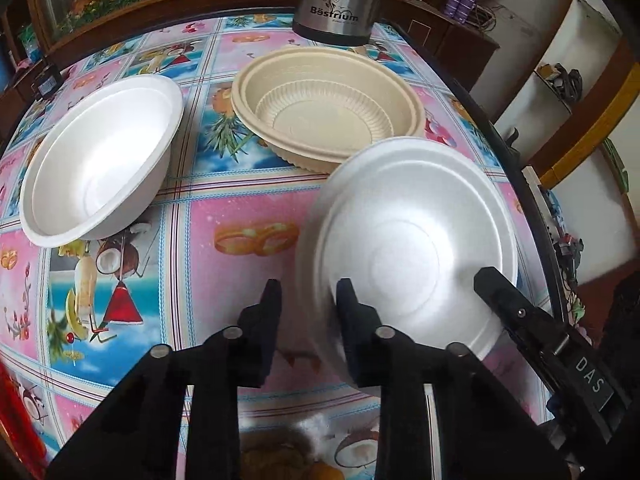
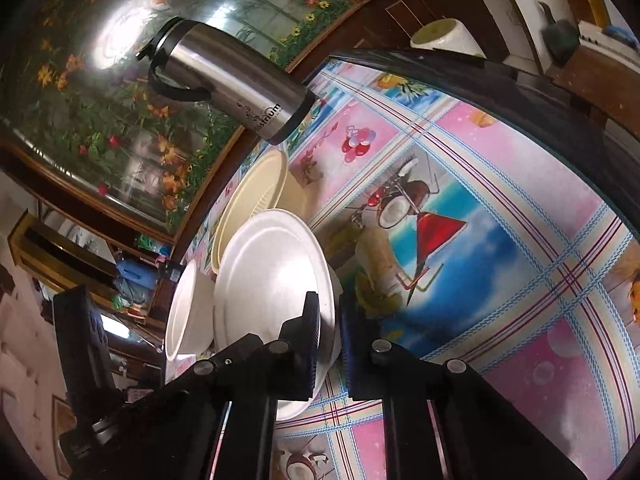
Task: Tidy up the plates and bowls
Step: 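Grasp the rim of the white foam plate with both grippers, then lift the white foam plate with both grippers and carry it over the red stack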
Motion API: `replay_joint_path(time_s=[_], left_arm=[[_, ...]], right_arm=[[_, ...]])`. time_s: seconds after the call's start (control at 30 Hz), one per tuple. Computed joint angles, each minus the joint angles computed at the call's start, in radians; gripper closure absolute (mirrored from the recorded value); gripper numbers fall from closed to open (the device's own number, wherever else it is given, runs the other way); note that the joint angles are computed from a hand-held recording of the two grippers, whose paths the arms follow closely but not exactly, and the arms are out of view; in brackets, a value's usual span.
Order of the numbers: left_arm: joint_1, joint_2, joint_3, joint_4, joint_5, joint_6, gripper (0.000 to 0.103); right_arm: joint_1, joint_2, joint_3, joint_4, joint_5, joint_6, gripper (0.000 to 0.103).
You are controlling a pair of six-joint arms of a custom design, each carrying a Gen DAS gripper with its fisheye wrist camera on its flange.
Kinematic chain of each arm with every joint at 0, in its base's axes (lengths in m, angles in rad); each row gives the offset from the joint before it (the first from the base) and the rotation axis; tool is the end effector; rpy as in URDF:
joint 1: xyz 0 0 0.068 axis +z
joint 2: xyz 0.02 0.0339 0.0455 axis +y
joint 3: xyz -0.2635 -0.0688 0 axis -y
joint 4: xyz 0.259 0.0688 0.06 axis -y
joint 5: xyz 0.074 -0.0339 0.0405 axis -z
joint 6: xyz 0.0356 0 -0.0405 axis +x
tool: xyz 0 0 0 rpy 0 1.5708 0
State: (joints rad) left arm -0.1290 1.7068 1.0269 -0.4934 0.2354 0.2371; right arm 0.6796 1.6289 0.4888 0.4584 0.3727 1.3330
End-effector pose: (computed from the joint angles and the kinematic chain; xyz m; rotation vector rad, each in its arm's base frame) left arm 0.3330 -0.0516 0.1582 0.5585 2.6612 -0.2914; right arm 0.2268 0.1666 0.0987 0.9252 2.0928 0.6873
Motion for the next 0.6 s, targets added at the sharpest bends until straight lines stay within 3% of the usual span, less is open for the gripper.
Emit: replay_joint_path(time_s=[0.07, 0.37, 0.6], left_arm=[[0.009, -0.019, -0.016, -0.001, 0.013, 0.014, 0.089], [0.104, -0.097, -0.088, -0.006, 0.044, 0.106, 0.09], [0.276, -0.219, -0.152, -0.046, 0.102, 0.254, 0.09]], right_arm=[[0.004, -0.001, -0.002, 0.004, -0.001, -0.002, 0.094], [0.083, 0.041, -0.007, 0.074, 0.034, 0.049, 0.095], [0.239, 0.092, 0.074, 0.031, 0.162, 0.094, 0.095]])
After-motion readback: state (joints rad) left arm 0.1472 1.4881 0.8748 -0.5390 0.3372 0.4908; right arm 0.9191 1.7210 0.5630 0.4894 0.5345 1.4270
